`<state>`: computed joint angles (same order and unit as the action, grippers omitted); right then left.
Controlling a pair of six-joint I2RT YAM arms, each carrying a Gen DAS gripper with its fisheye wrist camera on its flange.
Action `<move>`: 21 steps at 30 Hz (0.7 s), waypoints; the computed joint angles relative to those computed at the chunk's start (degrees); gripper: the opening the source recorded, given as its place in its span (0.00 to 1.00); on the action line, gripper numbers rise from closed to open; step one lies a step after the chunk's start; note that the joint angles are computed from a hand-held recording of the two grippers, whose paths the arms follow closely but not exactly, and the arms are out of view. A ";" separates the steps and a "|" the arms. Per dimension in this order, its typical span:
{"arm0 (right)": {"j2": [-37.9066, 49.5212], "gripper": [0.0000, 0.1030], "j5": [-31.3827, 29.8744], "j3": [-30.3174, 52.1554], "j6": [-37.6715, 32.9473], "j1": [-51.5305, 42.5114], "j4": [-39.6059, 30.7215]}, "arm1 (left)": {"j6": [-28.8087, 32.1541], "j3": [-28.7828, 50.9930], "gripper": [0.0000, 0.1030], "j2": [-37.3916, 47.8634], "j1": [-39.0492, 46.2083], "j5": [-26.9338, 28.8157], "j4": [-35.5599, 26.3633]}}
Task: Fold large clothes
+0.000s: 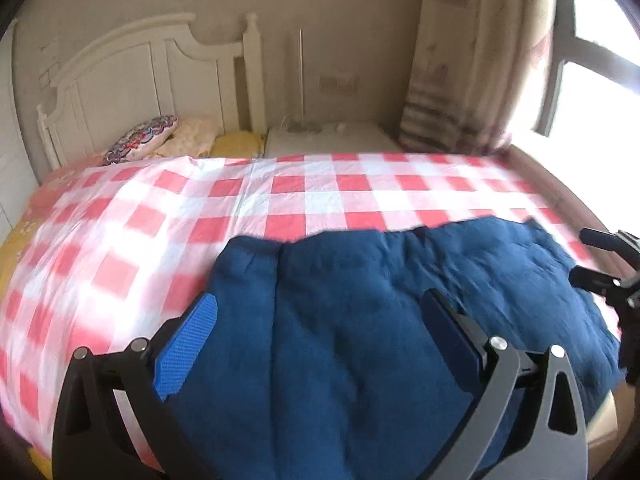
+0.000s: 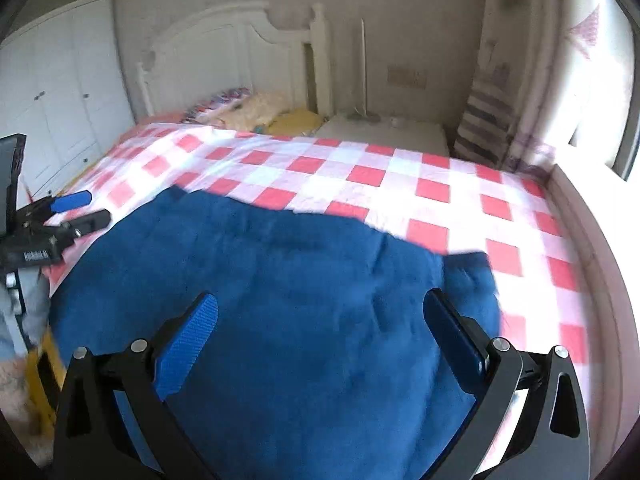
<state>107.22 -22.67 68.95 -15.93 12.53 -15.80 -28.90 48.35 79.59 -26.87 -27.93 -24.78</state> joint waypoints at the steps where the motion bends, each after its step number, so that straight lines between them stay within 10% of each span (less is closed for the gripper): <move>1: 3.41 0.95 1.98 3.14 0.70 1.23 -0.44 | 1.23 1.75 0.98 4.50 1.54 0.43 1.47; 6: 19.37 0.95 3.28 18.23 3.40 2.09 -10.99 | 2.90 5.92 0.98 21.28 10.26 12.11 5.78; 16: -15.07 0.95 -23.80 -21.64 -4.06 -27.60 2.43 | 2.02 1.75 0.98 17.97 10.06 10.80 8.26; 21: -6.82 0.95 -37.43 -23.90 -25.37 -51.56 -16.83 | 2.12 2.50 0.98 18.73 10.07 10.28 8.22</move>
<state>100.40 -60.10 45.05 -41.29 -39.03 -32.63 -26.78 50.86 98.33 -16.80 -17.65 -16.56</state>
